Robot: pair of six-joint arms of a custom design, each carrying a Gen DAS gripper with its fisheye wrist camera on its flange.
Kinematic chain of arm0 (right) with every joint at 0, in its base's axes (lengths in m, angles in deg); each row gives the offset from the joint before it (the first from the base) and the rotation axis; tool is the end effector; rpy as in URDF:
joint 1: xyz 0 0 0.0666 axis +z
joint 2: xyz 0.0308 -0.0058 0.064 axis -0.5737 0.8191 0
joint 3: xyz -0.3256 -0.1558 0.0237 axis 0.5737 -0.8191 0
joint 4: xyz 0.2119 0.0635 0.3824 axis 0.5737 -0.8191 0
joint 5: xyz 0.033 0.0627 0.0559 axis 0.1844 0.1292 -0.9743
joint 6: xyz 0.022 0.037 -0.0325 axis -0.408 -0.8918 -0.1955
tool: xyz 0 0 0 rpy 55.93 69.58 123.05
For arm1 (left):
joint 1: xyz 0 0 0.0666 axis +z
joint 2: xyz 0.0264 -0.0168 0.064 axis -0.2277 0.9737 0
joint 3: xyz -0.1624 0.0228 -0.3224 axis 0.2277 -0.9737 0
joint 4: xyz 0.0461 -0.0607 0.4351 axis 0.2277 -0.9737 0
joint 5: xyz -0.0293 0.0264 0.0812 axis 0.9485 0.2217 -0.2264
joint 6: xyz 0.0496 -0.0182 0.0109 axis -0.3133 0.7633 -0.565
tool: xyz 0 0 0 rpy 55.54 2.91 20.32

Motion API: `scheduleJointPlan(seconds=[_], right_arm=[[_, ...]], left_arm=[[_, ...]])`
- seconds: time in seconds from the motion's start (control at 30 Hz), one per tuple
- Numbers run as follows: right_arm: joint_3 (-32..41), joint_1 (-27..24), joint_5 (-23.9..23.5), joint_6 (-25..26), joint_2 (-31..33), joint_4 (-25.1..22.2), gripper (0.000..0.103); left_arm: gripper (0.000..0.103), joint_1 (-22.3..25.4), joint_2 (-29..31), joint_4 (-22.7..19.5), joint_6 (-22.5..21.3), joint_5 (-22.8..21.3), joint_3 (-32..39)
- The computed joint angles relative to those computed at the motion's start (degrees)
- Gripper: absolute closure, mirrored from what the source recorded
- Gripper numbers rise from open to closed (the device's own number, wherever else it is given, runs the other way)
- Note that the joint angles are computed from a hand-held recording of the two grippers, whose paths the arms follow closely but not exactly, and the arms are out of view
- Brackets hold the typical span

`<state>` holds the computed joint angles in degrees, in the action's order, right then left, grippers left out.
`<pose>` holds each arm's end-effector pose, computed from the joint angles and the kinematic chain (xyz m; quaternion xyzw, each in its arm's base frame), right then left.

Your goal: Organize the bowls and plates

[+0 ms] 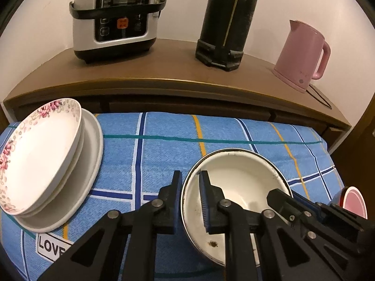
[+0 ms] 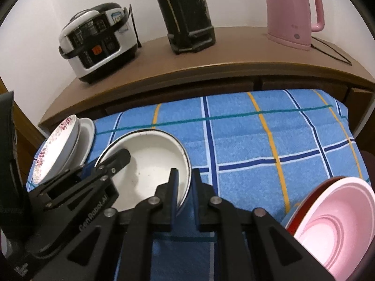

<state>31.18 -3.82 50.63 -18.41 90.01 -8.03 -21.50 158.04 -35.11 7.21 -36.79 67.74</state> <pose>0.4727 0.2709 0.4182 0.1448 0.9254 0.0440 0.3476 0.5420 -0.0909 0.3725 0.1630 0.9111 -0.1538 0.3460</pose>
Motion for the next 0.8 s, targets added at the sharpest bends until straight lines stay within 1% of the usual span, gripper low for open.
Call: scheduleJointPlan(seconds=[0.17,0.27,0.4,0.53,0.7,0.8], right_arm=[[1.6,0.1,0.7,1.0,1.2,-1.6,0.092],[2.2,-0.1,0.0,1.2,1.9,-2.3,0.09],[2.0,-0.1,-0.1,1.2,1.8,-2.0,0.09],[0.8,0.2,-0.3,-0.2,0.7,-1.1,0.091],[0.9,1.2,3.0,-0.3,-0.3,-1.3,0.091],[1.2,1.5,3.7,-0.6,-0.6,-2.0,0.091]], left_arm=[[0.087,0.0,-0.1,0.5,0.4,0.1,-0.3],[0.087,0.2,0.0,0.6,0.9,0.7,-0.3],[0.087,0.1,-0.1,1.0,1.2,0.8,-0.5],[0.087,0.5,-0.3,0.9,1.8,2.8,-0.6],[0.087,0.7,-1.4,1.8,2.0,5.1,-1.3],[0.087,0.8,-1.8,1.8,2.0,6.1,-1.4]])
